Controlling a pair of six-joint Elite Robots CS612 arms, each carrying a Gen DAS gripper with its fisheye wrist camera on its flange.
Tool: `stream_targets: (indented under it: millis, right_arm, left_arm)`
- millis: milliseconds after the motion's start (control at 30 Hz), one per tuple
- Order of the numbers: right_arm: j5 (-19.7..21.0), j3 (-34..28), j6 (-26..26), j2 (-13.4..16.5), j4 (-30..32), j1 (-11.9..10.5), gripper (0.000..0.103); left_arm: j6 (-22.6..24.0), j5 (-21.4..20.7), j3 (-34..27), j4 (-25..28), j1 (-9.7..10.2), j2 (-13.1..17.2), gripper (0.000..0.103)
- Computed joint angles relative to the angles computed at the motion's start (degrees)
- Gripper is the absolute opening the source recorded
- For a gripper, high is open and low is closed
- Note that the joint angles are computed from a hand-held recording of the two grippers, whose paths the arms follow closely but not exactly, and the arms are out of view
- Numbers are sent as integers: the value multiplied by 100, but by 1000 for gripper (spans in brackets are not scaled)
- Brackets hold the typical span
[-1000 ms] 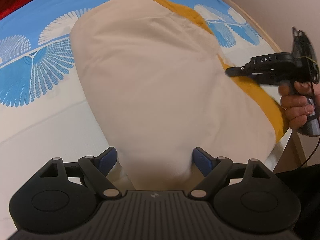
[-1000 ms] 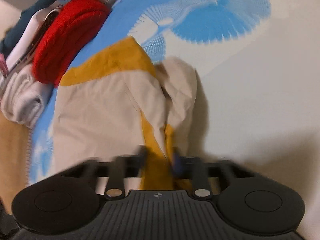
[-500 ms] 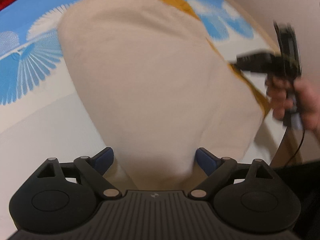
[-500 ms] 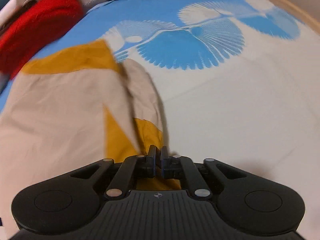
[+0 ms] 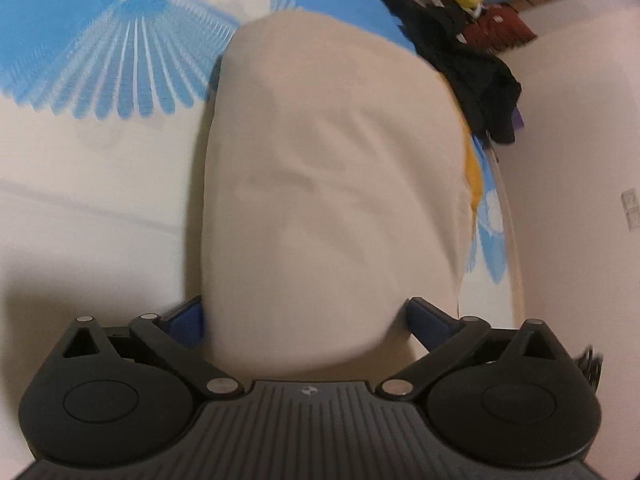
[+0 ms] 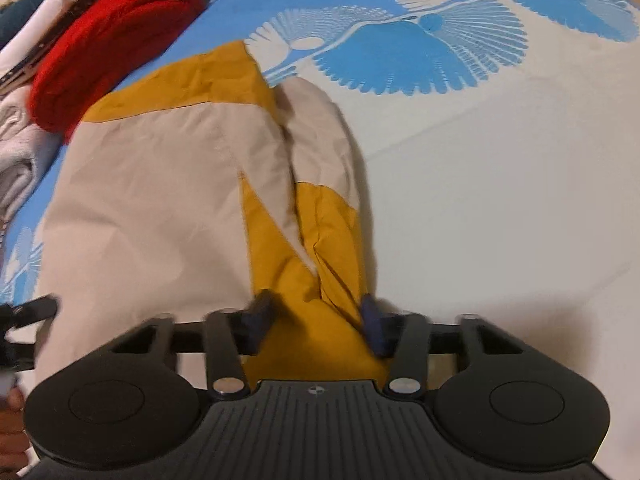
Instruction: Fold large clothes
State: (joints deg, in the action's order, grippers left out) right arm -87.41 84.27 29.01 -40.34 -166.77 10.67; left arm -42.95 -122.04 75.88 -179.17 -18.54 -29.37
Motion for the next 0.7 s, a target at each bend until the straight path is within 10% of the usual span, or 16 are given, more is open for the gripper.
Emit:
stream_targets:
  millis: [167,333,700]
  right_arm:
    - [50,-23,-73,53,-177,20,11]
    - [-94,-162,122,146,-385,89,9]
    - [127,-1010,-52,593,-351,420,7]
  left_arm:
    - [-403,278,-263,-757,-80,296,91]
    - [-52,477,-185,-910,-82,146,42]
    - [672,1072,-11,-337,297,-231,48]
